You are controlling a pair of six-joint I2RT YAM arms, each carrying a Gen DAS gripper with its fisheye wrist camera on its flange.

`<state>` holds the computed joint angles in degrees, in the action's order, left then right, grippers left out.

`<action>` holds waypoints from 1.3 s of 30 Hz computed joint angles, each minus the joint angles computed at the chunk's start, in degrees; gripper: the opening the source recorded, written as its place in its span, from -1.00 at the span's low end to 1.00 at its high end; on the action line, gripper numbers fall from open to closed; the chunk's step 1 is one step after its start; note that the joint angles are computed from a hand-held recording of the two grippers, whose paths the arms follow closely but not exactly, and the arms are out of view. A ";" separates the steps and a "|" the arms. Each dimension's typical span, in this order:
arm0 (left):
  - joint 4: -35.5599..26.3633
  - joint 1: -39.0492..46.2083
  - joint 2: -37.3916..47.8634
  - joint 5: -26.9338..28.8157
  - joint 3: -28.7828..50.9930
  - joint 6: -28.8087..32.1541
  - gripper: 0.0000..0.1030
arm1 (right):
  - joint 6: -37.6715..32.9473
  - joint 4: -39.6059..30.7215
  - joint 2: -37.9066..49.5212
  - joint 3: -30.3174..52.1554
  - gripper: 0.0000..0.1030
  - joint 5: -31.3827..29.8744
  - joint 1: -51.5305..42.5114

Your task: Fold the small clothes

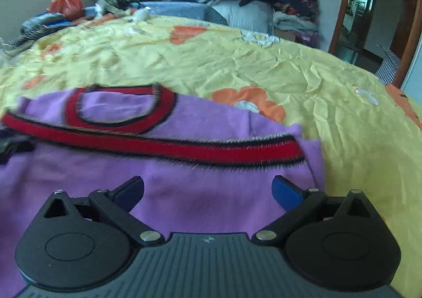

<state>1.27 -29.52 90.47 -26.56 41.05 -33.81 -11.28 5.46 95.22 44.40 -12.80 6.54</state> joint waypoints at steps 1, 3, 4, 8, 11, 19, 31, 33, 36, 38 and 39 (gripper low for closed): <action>1.43 -0.31 0.47 4.77 0.94 1.15 0.14 | -0.03 0.14 -4.43 -4.14 1.00 0.98 0.68; 2.73 -2.25 4.34 9.33 4.89 3.02 0.13 | -0.11 0.24 -11.44 -11.27 1.00 1.20 2.57; 1.58 -3.59 7.63 10.22 8.54 4.56 0.12 | 0.83 0.22 -14.40 -14.40 1.00 2.21 4.09; -4.07 -7.45 20.53 3.95 21.82 8.04 0.21 | 1.94 5.31 -19.42 -24.34 1.00 8.01 10.91; -6.26 -6.15 23.75 1.25 25.80 5.92 0.50 | 3.43 8.42 -23.83 -29.75 1.00 6.56 9.42; -0.51 -8.88 8.81 -1.30 12.20 9.42 0.55 | 2.41 4.61 -19.74 -20.58 1.00 -6.18 -0.54; -2.68 -9.84 -4.95 -1.72 -6.34 -5.89 0.50 | 5.57 -6.13 8.97 11.12 1.00 7.10 11.52; -0.12 -9.96 -3.70 -5.34 -8.87 -5.43 0.41 | 4.61 -0.86 11.50 11.41 1.00 6.15 10.73; 0.17 -12.50 -3.16 -8.50 -9.71 -2.95 0.45 | 4.42 -2.82 13.59 14.85 1.00 5.55 9.97; -2.27 -12.60 -6.12 -6.93 -9.89 -6.83 0.55 | 5.28 -6.01 11.23 14.85 1.00 4.12 9.12; -1.50 -12.58 -7.99 -6.56 -11.26 -8.32 0.62 | 5.38 -4.67 7.47 10.81 1.00 3.18 8.46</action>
<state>-0.23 -42.09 82.48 -33.11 29.79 -42.14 -5.90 0.79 102.70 55.21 -9.62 15.00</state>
